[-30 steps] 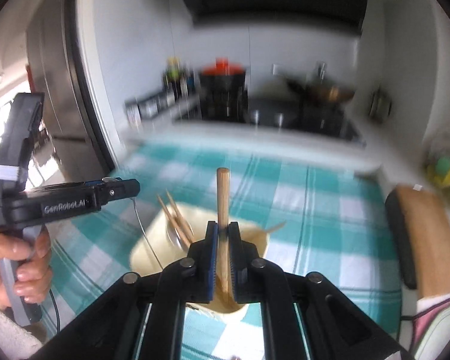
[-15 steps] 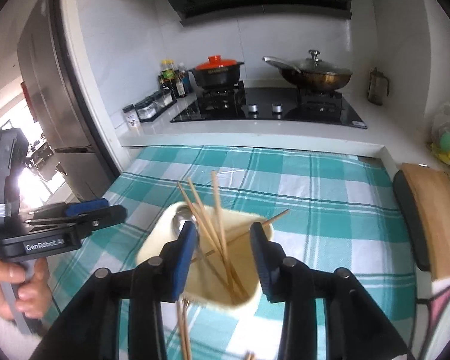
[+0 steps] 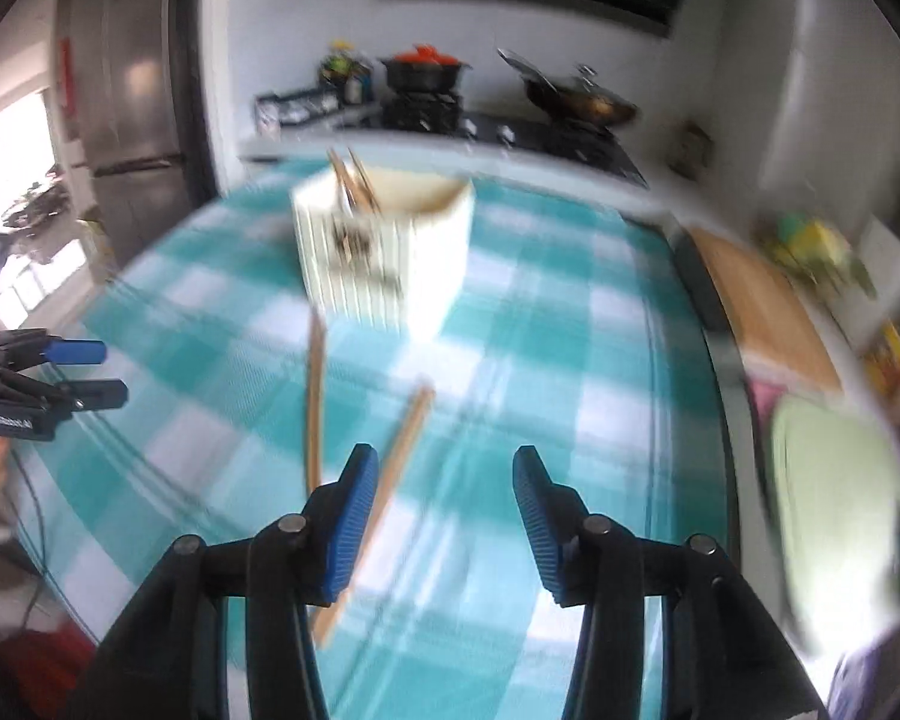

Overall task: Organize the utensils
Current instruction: 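Withdraw both tools back from the holder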

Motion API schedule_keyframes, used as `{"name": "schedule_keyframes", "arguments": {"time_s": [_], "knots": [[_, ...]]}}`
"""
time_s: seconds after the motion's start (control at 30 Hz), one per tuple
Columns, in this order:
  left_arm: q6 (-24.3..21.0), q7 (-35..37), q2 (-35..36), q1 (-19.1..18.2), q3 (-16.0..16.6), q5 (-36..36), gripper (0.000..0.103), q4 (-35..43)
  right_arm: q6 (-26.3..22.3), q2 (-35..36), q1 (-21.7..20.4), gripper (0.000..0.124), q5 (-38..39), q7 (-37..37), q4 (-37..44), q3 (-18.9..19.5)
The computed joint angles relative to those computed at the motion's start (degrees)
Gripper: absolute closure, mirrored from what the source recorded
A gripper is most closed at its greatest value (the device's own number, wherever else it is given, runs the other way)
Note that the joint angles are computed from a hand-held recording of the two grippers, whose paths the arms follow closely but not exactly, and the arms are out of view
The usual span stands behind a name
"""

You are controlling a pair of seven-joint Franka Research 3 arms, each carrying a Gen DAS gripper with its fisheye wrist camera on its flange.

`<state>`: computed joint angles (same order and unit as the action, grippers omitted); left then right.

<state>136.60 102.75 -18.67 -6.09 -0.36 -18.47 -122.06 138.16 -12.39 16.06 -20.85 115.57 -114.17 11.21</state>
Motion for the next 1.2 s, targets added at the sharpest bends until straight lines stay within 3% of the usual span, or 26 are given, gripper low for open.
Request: {"name": "schedule_keyframes", "arguments": {"time_s": [0.1, 0.2, 0.3, 0.53, 1.2], "knots": [[5.3, -6.5, -2.5, 0.1, -2.6, 1.8, 0.023, -6.3, 3.2, -3.8, -1.8, 0.076, -5.9, 12.8, -8.5, 3.0], [7.1, -10.1, -3.8, -1.1, -3.0, 3.2, 0.023, -9.1, 4.5, -5.5, -3.2, 0.076, -9.9, 23.7, -12.7, 5.4], [8.9, -11.6, -4.9, -2.0, -3.2, 5.7, 0.022, -11.1, 6.0, -6.8, -3.5, 0.076, -12.2, 28.7, -14.9, 6.5], [9.7, -13.0, -6.4, -3.8, -2.2, 8.6, 0.021, -13.0, 6.0, -6.8, -3.2, 0.076, -15.0, 31.1, -14.8, 7.0], [9.0, -15.7, -5.8, -4.1, -2.3, 12.3, 0.020, -13.3, 5.0, -6.9, -2.7, 0.076, -16.2, 32.1, -15.3, 6.5]]}}
